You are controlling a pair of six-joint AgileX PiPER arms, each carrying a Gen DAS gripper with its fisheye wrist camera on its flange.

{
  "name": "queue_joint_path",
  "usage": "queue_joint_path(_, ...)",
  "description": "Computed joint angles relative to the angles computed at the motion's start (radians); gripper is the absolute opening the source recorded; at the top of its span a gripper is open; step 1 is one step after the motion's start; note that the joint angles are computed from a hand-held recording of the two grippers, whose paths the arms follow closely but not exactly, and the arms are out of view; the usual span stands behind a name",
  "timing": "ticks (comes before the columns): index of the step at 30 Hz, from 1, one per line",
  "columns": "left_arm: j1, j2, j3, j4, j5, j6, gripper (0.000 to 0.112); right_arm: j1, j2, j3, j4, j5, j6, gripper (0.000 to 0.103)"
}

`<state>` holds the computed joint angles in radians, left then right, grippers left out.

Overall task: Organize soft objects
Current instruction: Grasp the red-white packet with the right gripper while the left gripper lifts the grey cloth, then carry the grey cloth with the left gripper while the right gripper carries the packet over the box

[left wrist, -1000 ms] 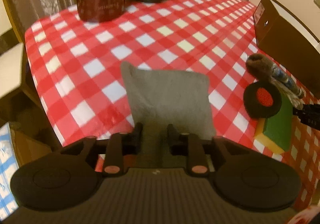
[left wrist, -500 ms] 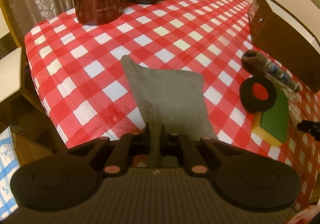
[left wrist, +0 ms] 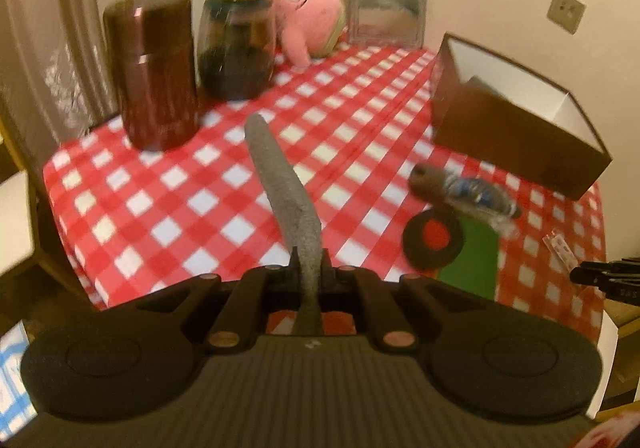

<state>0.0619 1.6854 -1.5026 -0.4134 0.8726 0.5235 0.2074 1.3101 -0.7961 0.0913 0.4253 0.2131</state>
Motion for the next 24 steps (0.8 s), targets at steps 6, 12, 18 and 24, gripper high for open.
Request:
queue_joint_path(6,-0.048,0.023,-0.098,0.02,0.063,-0.042,0.004,-0.02,-0.045,-0.026,0.0,0.022,-0.001,0.024)
queue_joint_path(12,-0.097,0.045,-0.16,0.029,0.07,-0.057,0.005,-0.043,-0.098,-0.038,-0.01,0.036,-0.005,0.024)
queue_joint_path(18,-0.148,0.075,-0.232,0.055,0.086,-0.082,0.005,-0.078,-0.149,-0.052,-0.006,0.076,-0.014,0.024)
queue_joint_path(24,-0.207,0.119,-0.34,0.051,0.103,-0.091,0.005,-0.141,-0.191,-0.063,0.036,0.107,-0.076,0.024)
